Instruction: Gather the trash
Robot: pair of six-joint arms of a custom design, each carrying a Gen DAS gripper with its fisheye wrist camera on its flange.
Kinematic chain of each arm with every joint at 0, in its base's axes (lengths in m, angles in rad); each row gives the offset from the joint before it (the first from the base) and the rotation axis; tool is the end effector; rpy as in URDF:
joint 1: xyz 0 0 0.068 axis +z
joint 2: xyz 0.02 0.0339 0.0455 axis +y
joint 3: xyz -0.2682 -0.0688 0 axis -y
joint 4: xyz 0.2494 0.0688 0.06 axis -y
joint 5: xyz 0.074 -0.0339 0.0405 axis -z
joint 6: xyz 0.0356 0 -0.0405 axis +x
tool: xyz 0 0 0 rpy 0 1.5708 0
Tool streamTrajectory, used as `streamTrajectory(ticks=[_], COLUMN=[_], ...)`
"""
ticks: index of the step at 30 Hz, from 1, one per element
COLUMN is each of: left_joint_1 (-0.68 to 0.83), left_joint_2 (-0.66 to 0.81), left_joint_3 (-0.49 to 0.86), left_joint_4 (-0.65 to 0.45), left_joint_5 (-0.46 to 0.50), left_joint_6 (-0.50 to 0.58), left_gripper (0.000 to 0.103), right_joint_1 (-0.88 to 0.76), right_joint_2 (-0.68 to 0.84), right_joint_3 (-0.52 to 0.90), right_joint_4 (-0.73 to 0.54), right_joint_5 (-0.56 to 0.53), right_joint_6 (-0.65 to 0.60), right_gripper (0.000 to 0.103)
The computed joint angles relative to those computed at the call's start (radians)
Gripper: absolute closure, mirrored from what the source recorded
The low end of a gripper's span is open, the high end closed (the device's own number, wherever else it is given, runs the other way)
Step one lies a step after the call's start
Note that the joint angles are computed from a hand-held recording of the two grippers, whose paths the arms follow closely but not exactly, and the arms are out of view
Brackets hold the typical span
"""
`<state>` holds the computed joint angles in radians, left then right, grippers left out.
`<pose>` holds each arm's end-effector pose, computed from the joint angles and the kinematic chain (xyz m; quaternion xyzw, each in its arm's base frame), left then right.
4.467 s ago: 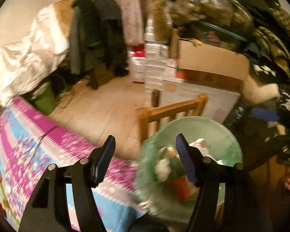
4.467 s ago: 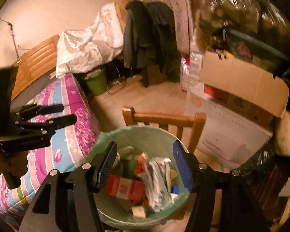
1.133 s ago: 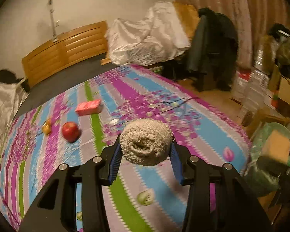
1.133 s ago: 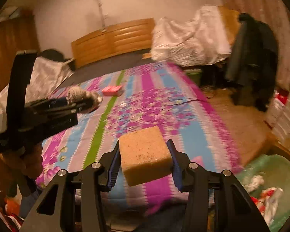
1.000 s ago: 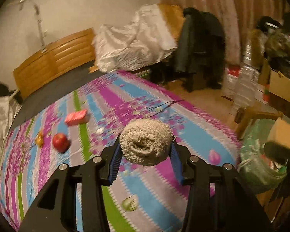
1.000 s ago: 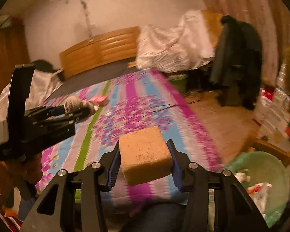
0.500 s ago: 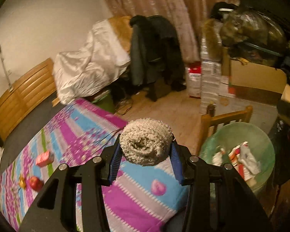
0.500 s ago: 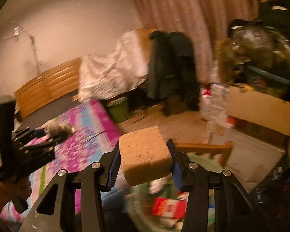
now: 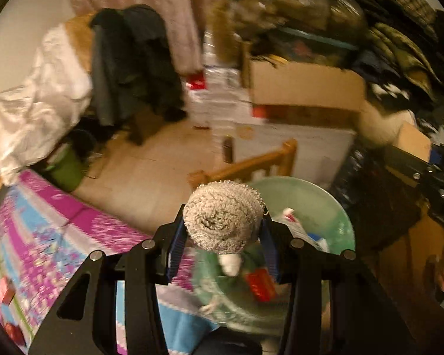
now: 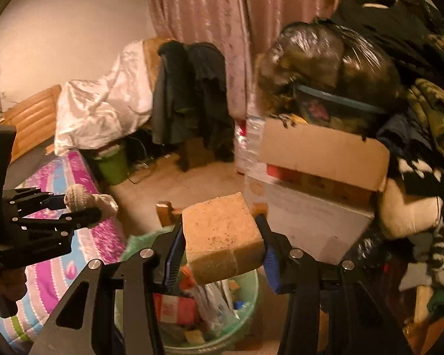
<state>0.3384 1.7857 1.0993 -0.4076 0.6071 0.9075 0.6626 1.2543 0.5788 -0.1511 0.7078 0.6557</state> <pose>0.3421 0.0989 0.1722 0.3281 0.8702 -0.1044 0.3525 0.2012 0.1276 0.1849 0.1230 0.8743 -0.0463 0.4673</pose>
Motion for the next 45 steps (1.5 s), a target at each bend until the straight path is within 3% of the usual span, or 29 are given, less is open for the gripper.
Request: streamTrajectory(ticks=[7,9,11,12,19,27,29,31,36,38,40,43,45], left_joint_1=[-0.044,-0.047,-0.045,-0.044,-0.038,0.004,0.020,0.048,0.137,0.190,0.240,0.294,0.323], left_joint_2=[0.123,0.144,0.159,0.167,0.189,0.134,0.098,0.059,-0.004,-0.031,-0.048,-0.073,-0.091], left_joint_3=[0.082,0.086,0.094,0.095,0.118,0.052,0.019,-0.012,-0.072,-0.109,-0.132,-0.165,-0.189], left_joint_4=[-0.135,-0.124,-0.118,-0.107,-0.095,-0.039,-0.019,-0.013,-0.032,0.004,0.030,0.084,0.140], left_joint_5=[0.007,0.005,0.009,0.015,0.016,0.044,0.066,0.096,0.179,0.228,0.275,0.326,0.338], left_joint_6=[0.105,0.103,0.098,0.088,0.074,0.086,0.094,0.100,0.193,0.205,0.194,0.150,0.074], left_gripper=[0.055,0.046,0.030,0.029,0.029,0.029,0.029,0.024,0.021,0.018,0.015,0.012,0.012], right_joint_1=[0.047,0.060,0.058,0.051,-0.005,0.045,0.096,0.178,0.373,0.421,0.455,0.502,0.501], right_joint_2=[0.090,0.116,0.149,0.176,0.254,0.147,0.131,0.156,0.328,0.358,0.375,0.476,0.501], right_joint_3=[-0.005,-0.004,0.001,0.001,-0.029,-0.073,-0.064,-0.021,0.137,0.166,0.195,0.312,0.357], right_joint_4=[0.005,0.014,0.040,0.069,0.204,0.133,0.064,-0.085,-0.523,-0.620,-0.694,-0.935,-1.016], right_joint_5=[0.001,0.001,-0.027,-0.043,-0.120,-0.030,0.025,0.111,0.219,0.242,0.276,0.336,0.349], right_joint_6=[0.116,0.143,0.139,0.130,0.134,0.255,0.332,0.468,0.896,1.032,1.127,1.303,1.314], right_gripper=[0.055,0.055,0.048,0.046,0.041,0.041,0.034,0.026,0.025,0.025,0.025,0.015,0.015])
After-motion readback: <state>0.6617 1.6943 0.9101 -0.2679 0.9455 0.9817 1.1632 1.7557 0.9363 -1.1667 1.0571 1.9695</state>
